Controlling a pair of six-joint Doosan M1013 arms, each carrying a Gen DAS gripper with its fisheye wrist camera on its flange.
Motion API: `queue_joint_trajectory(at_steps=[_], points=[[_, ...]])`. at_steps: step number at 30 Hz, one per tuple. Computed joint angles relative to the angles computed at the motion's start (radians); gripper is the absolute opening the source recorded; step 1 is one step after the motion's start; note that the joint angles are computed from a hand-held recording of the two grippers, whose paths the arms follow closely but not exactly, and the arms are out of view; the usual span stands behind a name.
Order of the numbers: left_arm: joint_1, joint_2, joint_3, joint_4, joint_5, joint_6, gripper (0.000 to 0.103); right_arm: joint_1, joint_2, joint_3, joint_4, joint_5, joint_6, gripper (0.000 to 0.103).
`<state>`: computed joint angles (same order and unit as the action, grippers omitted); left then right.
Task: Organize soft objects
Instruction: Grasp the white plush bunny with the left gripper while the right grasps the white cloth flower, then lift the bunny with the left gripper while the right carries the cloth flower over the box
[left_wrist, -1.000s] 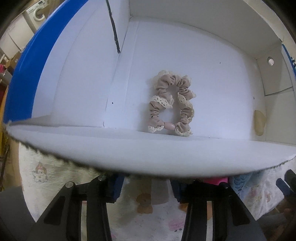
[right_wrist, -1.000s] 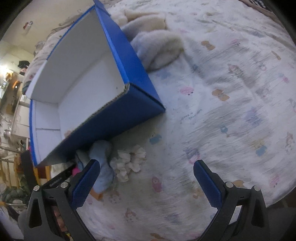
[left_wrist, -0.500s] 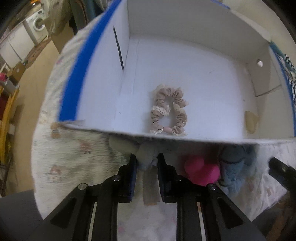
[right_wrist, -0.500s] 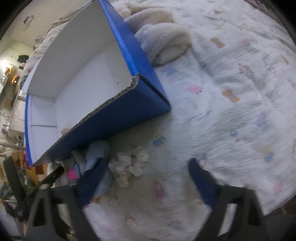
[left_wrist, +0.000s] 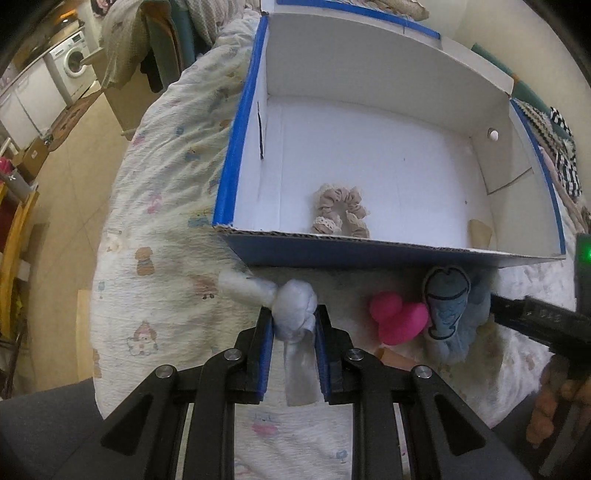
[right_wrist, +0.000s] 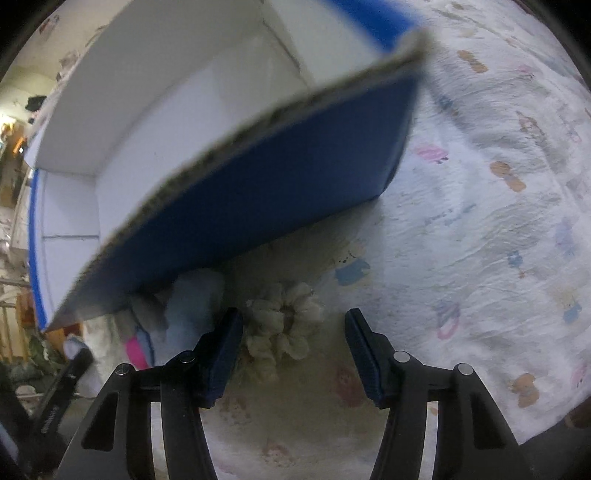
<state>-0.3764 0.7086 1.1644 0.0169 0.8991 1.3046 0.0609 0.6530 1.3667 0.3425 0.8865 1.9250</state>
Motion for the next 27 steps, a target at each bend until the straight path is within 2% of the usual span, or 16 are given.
queue_joint_trajectory(at_steps=[1, 2, 5, 8, 12, 27], points=[[0.000, 0.006, -0.006, -0.003, -0.001, -0.001, 0.019, 0.002, 0.007, -0.009, -0.011, 0.007, 0.004, 0.057], [0.001, 0.007, -0.008, -0.008, -0.001, -0.002, 0.019, 0.003, 0.012, -0.014, -0.011, 0.010, -0.001, 0.040], [0.005, 0.007, -0.009, -0.017, -0.002, 0.006, 0.019, 0.010, 0.014, -0.018, -0.030, -0.005, 0.002, 0.016], [0.003, 0.007, -0.005, -0.013, -0.008, 0.008, 0.019, 0.010, -0.009, 0.006, -0.046, -0.059, -0.002, 0.012], [0.000, 0.004, 0.000, 0.003, -0.011, 0.002, 0.019, 0.009, -0.044, 0.045, -0.036, -0.123, 0.001, 0.012], [-0.012, 0.007, 0.013, 0.103, 0.002, -0.058, 0.019, 0.014, -0.098, 0.104, 0.000, -0.174, -0.096, 0.012]])
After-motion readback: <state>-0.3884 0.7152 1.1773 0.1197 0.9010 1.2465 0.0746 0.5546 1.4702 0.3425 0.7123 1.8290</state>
